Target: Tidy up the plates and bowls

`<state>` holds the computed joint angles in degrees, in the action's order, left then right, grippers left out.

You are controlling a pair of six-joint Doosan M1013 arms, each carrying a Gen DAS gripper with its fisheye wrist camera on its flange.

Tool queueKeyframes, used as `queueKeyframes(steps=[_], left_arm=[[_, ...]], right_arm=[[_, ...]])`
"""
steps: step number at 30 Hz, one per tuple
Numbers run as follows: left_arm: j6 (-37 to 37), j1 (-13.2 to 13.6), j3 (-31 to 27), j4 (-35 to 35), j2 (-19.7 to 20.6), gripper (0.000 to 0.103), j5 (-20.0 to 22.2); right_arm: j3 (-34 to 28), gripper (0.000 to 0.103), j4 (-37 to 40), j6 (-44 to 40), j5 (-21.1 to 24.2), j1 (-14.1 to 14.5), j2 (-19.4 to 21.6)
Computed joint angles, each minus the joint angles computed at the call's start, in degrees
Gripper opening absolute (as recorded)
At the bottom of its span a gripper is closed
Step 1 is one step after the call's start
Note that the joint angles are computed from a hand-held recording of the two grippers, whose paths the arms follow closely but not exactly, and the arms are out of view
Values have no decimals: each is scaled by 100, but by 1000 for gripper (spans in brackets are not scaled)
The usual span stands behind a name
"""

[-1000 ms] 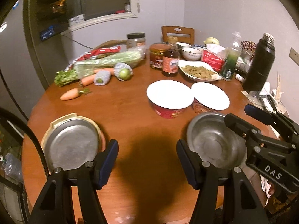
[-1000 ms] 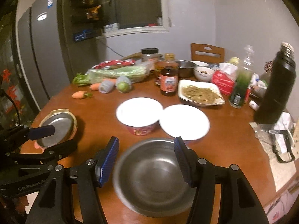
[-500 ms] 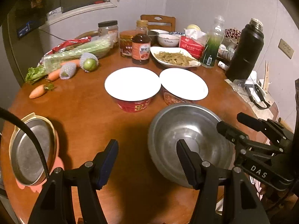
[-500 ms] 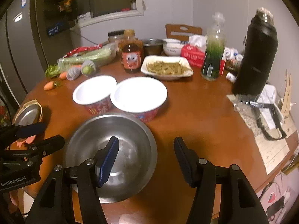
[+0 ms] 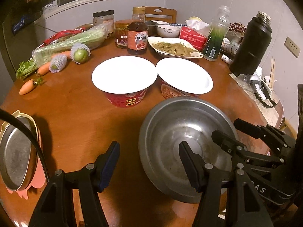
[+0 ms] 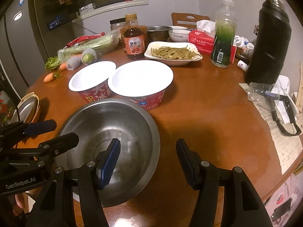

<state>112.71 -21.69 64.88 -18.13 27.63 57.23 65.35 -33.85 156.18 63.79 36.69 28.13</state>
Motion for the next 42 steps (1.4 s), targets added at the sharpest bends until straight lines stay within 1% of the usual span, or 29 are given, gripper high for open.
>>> queueKeyframes(steps=[3,4,8,10,12,20,31,34,39,42], left_arm=[[30,-4,-17,-51,26,63,39],[18,-12,-23,-30,36,60,53],[49,-14,-85,-105,101,49,238],[80,-14,-69,-115,101,44,235],[86,-6,-47,-123,93,44,209],[-69,108,15,49,22,44,87],[-268,348,238,370,-138,44,-2],[-314,378,325,496,-190,44,-85],[-314,462,341,437,-200,44,-67],[-306,468,362,442,-212,44,-83]], right_arm=[[-5,53,18,-62,-1,-6,17],[-8,49,30,-87,-9,-8,21],[-5,42,64,-190,-113,-12,28],[-48,39,43,-260,-75,1,59],[-61,38,69,-295,-86,1,65],[-289,38,132,-602,-59,63,172],[-865,38,423,-1225,-81,179,520],[-1037,38,528,-1382,-50,213,631],[-1207,38,620,-1533,-9,247,740],[-1268,38,668,-1574,28,257,779]])
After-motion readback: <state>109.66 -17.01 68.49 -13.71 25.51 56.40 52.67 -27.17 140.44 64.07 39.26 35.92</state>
